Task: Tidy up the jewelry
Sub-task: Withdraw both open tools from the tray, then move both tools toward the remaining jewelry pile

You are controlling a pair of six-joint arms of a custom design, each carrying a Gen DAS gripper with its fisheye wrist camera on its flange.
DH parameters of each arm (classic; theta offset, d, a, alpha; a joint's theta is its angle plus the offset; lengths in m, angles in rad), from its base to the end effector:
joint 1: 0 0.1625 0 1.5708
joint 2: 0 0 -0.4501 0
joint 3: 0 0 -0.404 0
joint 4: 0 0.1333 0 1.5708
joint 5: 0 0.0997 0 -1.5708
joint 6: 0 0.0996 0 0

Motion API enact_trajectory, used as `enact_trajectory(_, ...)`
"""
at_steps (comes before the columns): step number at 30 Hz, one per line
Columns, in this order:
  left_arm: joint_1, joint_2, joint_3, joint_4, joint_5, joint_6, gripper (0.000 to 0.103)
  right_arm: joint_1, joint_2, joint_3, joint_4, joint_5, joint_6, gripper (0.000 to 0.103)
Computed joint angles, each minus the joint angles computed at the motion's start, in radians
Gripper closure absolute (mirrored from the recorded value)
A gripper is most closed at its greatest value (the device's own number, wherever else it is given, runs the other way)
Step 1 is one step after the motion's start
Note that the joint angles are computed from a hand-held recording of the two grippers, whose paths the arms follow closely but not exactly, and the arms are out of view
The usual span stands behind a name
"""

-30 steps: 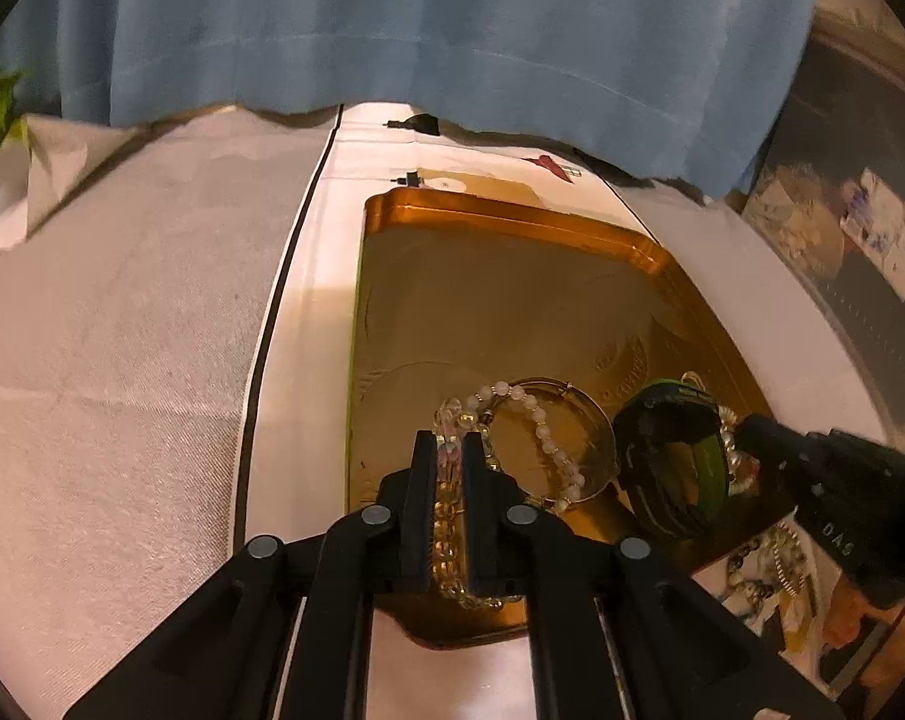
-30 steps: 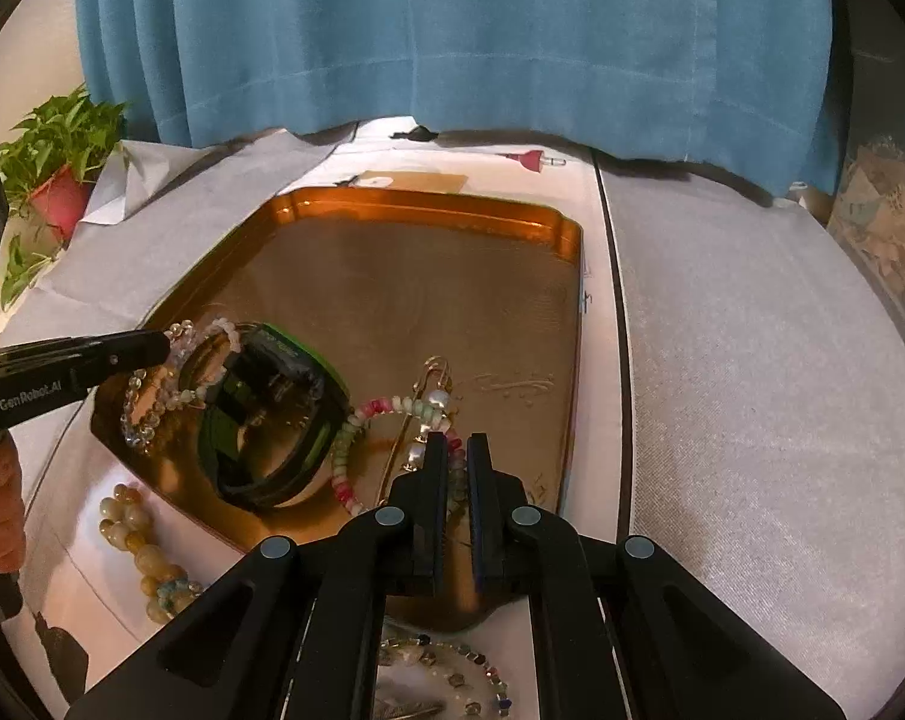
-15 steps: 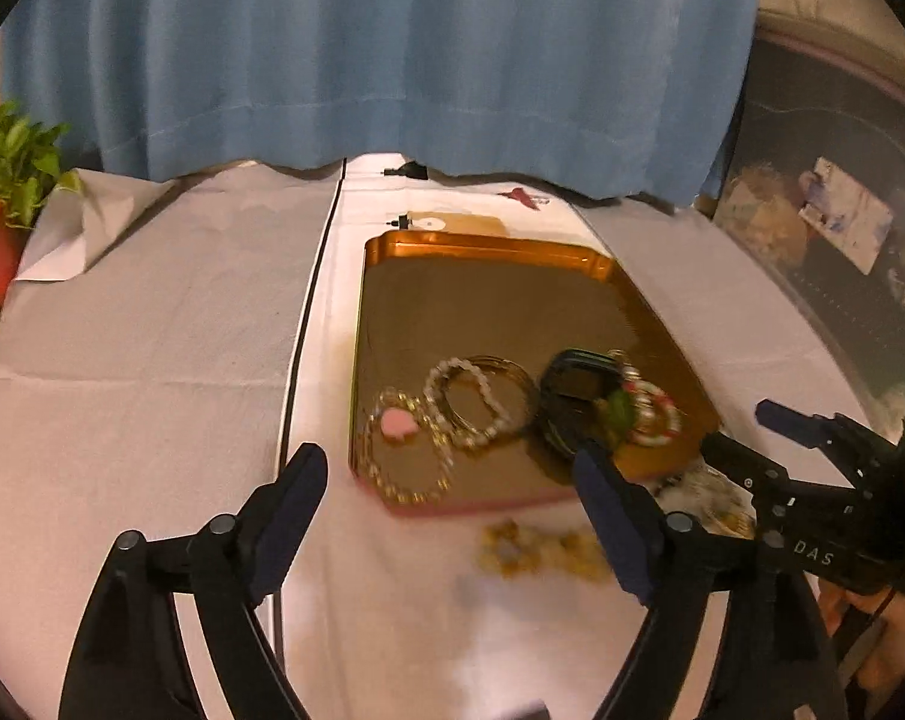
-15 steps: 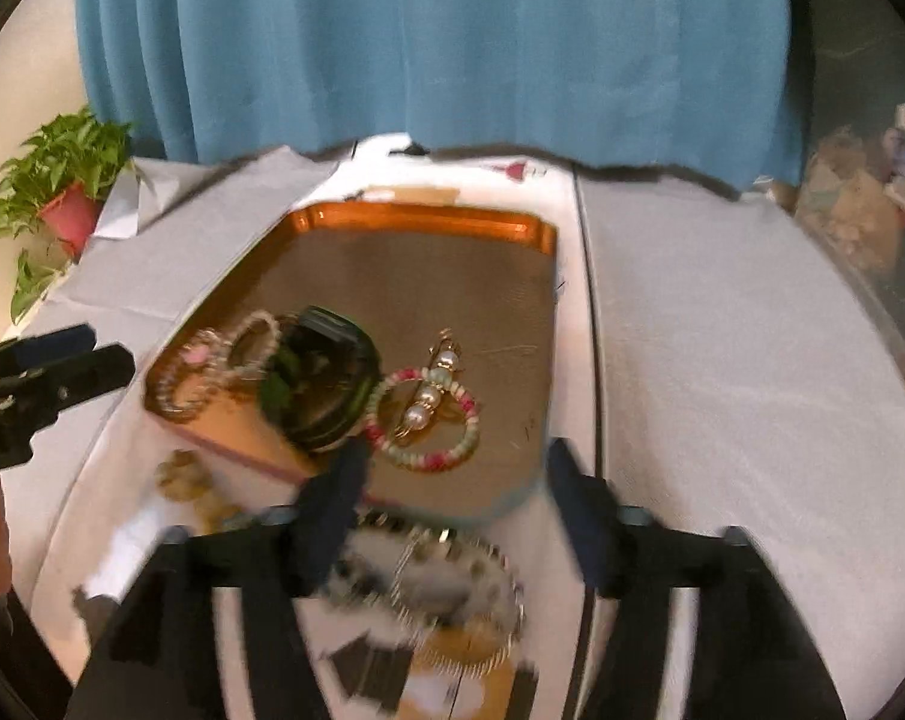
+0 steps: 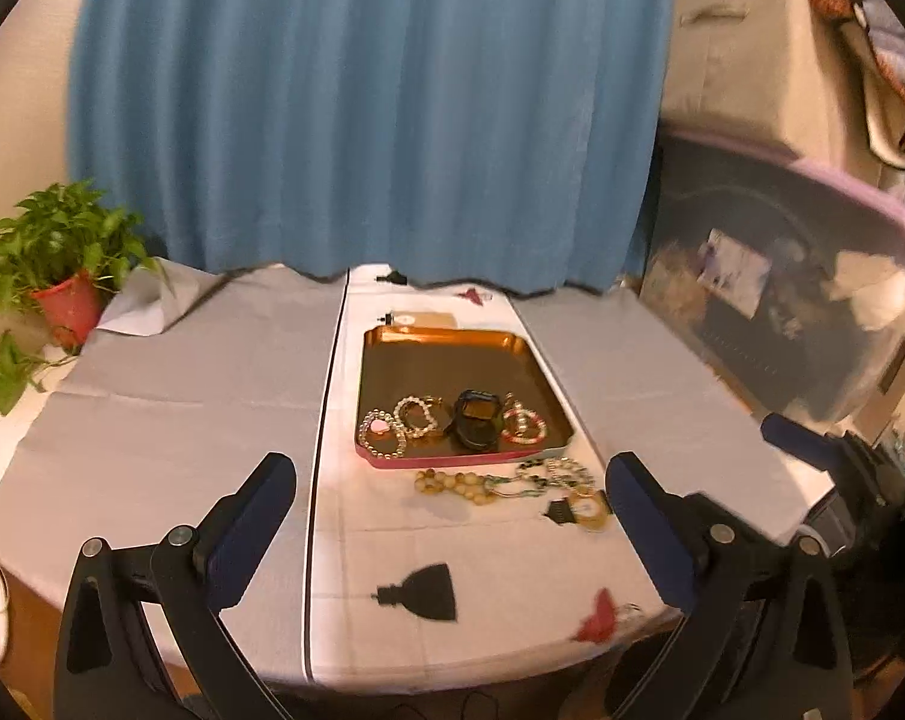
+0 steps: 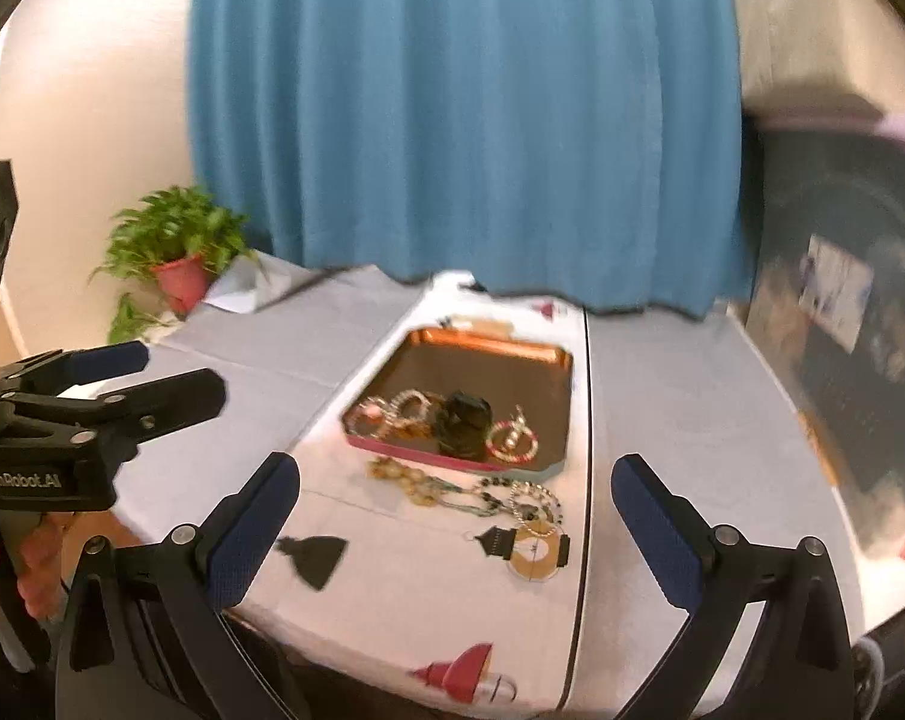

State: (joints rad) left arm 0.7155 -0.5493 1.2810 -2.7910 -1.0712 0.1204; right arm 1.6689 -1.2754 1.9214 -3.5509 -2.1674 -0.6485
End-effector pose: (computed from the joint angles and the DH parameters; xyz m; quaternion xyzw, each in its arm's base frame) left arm -0.4953 -0.6703 0.0972 0.3879 0.8585 -0.3049 0.1397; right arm 0.1315 -0.5468 0.4275 0.1046 -0.7655 0.5064 0.3829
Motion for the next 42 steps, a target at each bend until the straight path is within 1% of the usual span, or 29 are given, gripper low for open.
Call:
enact_trajectory(1, -0.008, -0.015, 0.018, 0.0, 0.008, -0.011, 0.0, 0.017, -0.003, 0.01, -0.01, -0.012, -0.007, 0.0)
enact_trajectory(3, -0.023, -0.043, 0.059, -0.009, 0.014, -0.014, 0.0, 0.064, 0.004, 0.033, -0.075, -0.049, -0.048, 0.0)
enact_trajectory(5, -0.033, -0.067, 0.101, -0.05, 0.005, 0.007, 0.0, 0.088, 0.002, 0.049, -0.113, -0.046, -0.074, 0.0)
enact_trajectory(7, -0.043, -0.082, 0.131, -0.081, 0.013, 0.013, 0.0, 0.116, 0.004, 0.061, -0.136, -0.075, -0.079, 0.0)
enact_trajectory(9, -0.045, -0.091, 0.141, -0.075, 0.001, 0.007, 0.0, 0.135, 0.004, 0.069, -0.15, -0.105, -0.058, 0.0)
enact_trajectory(11, -0.044, -0.092, 0.14, -0.061, -0.009, 0.001, 0.0, 0.131, -0.017, 0.087, -0.127, -0.079, -0.036, 0.0)
enact_trajectory(13, -0.047, -0.089, 0.148, -0.084, -0.009, 0.011, 0.0, 0.124, -0.04, 0.108, -0.098, -0.049, 0.006, 0.0)
enact_trajectory(18, -0.04, -0.077, 0.186, -0.18, -0.013, 0.029, 0.0, 0.084, -0.053, 0.14, -0.135, 0.007, 0.034, 0.0)
enact_trajectory(21, -0.017, -0.056, 0.184, -0.195, -0.034, 0.028, 0.0, 0.045, -0.049, 0.151, -0.144, 0.045, 0.042, 0.002)
enact_trajectory(22, -0.011, -0.05, 0.18, -0.189, -0.042, 0.025, 0.0, 0.032, -0.046, 0.153, -0.144, 0.058, 0.045, 0.004)
enact_trajectory(23, 0.003, -0.035, 0.163, -0.17, -0.055, 0.021, 0.0, 0.017, -0.043, 0.154, -0.136, 0.071, 0.047, 0.007)
enact_trajectory(25, 0.022, -0.011, 0.133, -0.132, -0.077, 0.015, 0.0, -0.003, -0.022, 0.144, -0.143, 0.067, 0.035, 0.01)
enact_trajectory(26, 0.033, 0.003, 0.115, -0.114, -0.087, 0.013, 0.0, -0.014, -0.01, 0.135, -0.135, 0.066, 0.029, 0.017)
enact_trajectory(27, 0.044, 0.02, 0.094, -0.095, -0.094, 0.01, 0.0, -0.027, -0.004, 0.131, -0.121, 0.078, 0.024, 0.023)
enact_trajectory(28, 0.052, 0.032, 0.082, -0.087, -0.102, 0.01, 0.001, -0.037, 0.004, 0.126, -0.113, 0.082, 0.017, 0.04)
enact_trajectory(29, 0.067, 0.051, 0.053, -0.054, -0.124, 0.014, 0.001, -0.044, 0.014, 0.117, -0.105, 0.072, 0.012, 0.049)
enact_trajectory(30, 0.076, 0.064, 0.028, -0.022, -0.141, 0.018, 0.001, -0.054, 0.024, 0.102, -0.08, 0.062, 0.011, 0.062)
enact_trajectory(31, 0.086, 0.084, -0.003, 0.011, -0.155, 0.032, 0.002, -0.069, 0.026, 0.091, -0.043, 0.07, 0.018, 0.064)
enact_trajectory(32, 0.09, 0.1, -0.025, 0.025, -0.148, 0.051, 0.004, -0.089, 0.028, 0.076, 0.002, 0.084, 0.035, 0.064)
enact_trajectory(33, 0.092, 0.126, -0.053, 0.022, -0.113, 0.077, 0.005, -0.103, 0.032, 0.063, 0.032, 0.09, 0.046, 0.064)
enact_trajectory(34, 0.096, 0.147, -0.079, 0.026, -0.089, 0.092, 0.009, -0.12, 0.039, 0.044, 0.06, 0.096, 0.051, 0.064)
enact_trajectory(35, 0.102, 0.161, -0.103, 0.043, -0.085, 0.097, 0.016, -0.136, 0.047, 0.025, 0.078, 0.103, 0.05, 0.064)
enact_trajectory(36, 0.114, 0.186, -0.149, 0.083, -0.094, 0.089, 0.02, -0.153, 0.051, 0.006, 0.098, 0.123, 0.051, 0.064)
enact_trajectory(38, 0.141, 0.251, -0.275, 0.192, -0.128, 0.045, 0.042, -0.186, 0.051, -0.038, 0.166, 0.183, 0.07, 0.063)
enact_trajectory(40, 0.163, 0.325, -0.419, 0.306, -0.169, 0.019, 0.051, -0.209, 0.06, -0.089, 0.234, 0.245, 0.067, 0.063)
enact_trajectory(41, 0.169, 0.352, -0.471, 0.347, -0.181, 0.015, 0.054, -0.219, 0.071, -0.115, 0.249, 0.272, 0.056, 0.06)
enact_trajectory(42, 0.177, 0.389, -0.538, 0.397, -0.196, 0.02, 0.055, -0.23, 0.084, -0.143, 0.27, 0.294, 0.046, 0.058)
